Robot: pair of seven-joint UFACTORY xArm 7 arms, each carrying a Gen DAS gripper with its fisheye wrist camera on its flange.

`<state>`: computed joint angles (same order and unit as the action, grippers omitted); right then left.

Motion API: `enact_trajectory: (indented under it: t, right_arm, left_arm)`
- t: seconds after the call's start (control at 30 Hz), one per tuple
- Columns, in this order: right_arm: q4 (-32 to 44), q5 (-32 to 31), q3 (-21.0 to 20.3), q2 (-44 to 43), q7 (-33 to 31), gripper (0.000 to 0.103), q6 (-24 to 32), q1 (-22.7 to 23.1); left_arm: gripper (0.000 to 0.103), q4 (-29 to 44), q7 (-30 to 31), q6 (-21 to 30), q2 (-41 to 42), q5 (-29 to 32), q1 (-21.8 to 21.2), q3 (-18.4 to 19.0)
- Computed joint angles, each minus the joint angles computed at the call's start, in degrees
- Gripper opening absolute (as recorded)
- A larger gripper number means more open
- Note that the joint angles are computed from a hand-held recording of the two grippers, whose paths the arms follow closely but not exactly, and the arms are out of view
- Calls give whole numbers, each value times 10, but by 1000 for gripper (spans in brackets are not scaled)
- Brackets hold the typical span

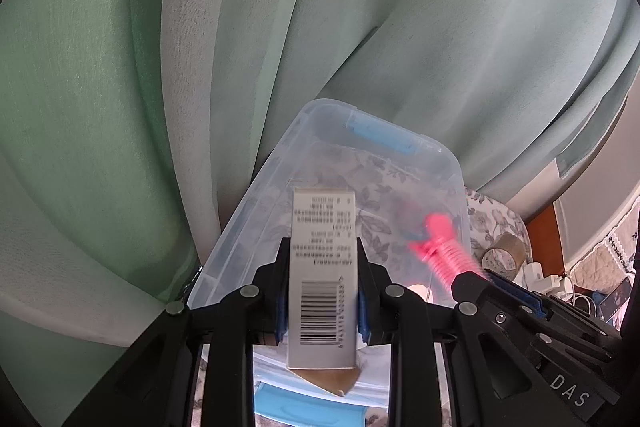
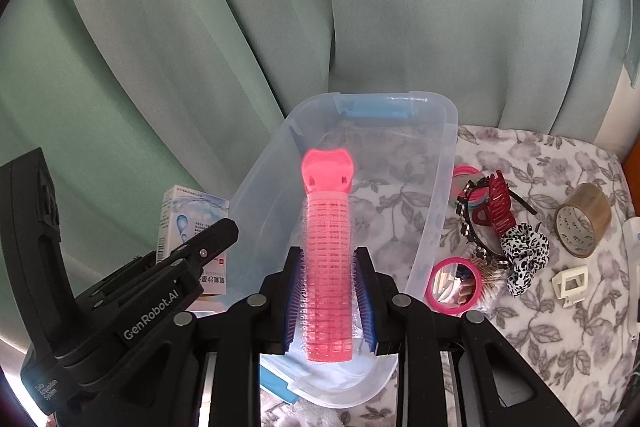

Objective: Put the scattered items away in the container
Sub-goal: 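Lift the medicine box and pink roller over the clear box and release both, then withdraw both tools from the box toward the mirror and scrunchie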

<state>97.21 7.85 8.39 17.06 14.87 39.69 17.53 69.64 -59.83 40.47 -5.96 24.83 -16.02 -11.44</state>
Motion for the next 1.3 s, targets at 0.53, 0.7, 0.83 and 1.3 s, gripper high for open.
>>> enact_trajectory:
  t: [0.53, 0.7, 0.83, 1.3]
  right_arm:
    - [-12, -4, -3, -9, 20, 62, -8, -1]
    - [-21, -8, -5, -17, 26, 67, -16, -2]
    - [-37, -22, -10, -30, 40, 75, -25, -2]
    - [-107, -60, -17, -92, 85, 103, -77, -12]
  left_arm:
    - [76, -13, -14, 5, -24, -13, 9, -5]
    - [82, -9, -20, 17, -28, -3, 11, -10]
    - [86, -4, -27, 23, -29, 11, 11, -14]
    - [94, 27, -45, 62, -36, 60, 3, -32]
